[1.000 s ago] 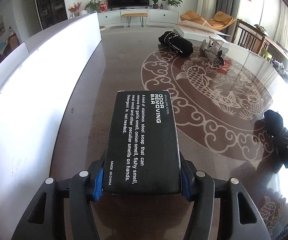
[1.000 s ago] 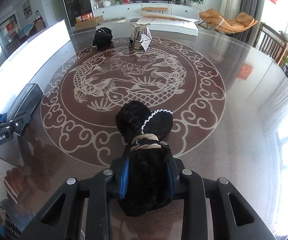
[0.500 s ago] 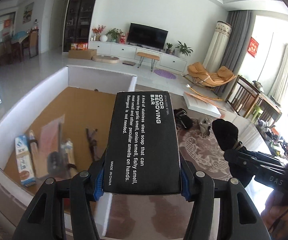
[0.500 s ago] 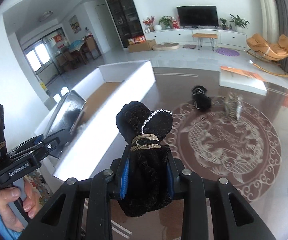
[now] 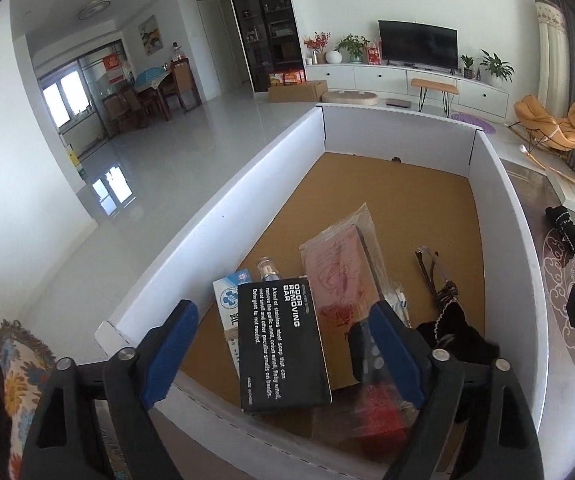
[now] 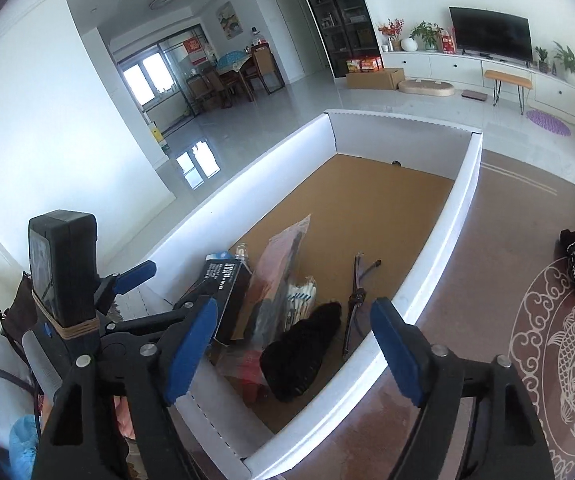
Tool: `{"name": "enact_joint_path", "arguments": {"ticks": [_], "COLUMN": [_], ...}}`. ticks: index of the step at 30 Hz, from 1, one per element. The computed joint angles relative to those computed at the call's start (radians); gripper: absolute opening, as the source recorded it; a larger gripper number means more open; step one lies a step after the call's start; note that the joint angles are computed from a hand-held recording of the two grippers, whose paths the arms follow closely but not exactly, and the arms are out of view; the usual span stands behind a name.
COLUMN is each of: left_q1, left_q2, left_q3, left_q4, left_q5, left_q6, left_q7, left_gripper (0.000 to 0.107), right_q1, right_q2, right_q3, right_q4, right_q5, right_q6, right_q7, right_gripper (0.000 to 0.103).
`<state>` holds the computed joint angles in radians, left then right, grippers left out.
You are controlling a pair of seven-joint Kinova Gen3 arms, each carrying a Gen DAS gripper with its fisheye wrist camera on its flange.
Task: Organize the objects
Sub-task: 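Open both tools over the white bin, dropping the soap box and pouch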
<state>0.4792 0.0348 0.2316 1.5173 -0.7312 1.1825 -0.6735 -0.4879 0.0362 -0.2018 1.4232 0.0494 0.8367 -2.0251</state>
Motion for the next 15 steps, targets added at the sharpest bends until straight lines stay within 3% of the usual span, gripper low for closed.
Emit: {"name": "enact_joint_path", "arguments": {"ticks": [5, 8, 15], "left_q1": [0.015, 0.015, 0.088], "left_q2": [-0.025, -0.053, -0.036], "left_q3": [0.025, 0.04, 0.111], "left_q4": [0.017, 0.028, -0.024], "left_q5": [-0.055, -0.065, -0.139], "left_q6": [-0.029, -0.049, -0.003], "left_q7": [0.042, 0.036, 0.056], "left_gripper": [0.097, 0.097, 0.097], "right_q1": [0.015, 0.047, 0.158], "right_q2": [-0.082, -0.127, -0.237], "right_q3": [-0.008, -0.014, 0.028], "right_q4": [0.104, 0.166, 0.324], "right_q5": [0.136, 0.162, 0.099], "right_q6": [-0.016, 0.002, 0.014], "right_q7": [-0.09, -0.113, -0.089], "right_gripper": [0.089, 0.089, 0.089]}}
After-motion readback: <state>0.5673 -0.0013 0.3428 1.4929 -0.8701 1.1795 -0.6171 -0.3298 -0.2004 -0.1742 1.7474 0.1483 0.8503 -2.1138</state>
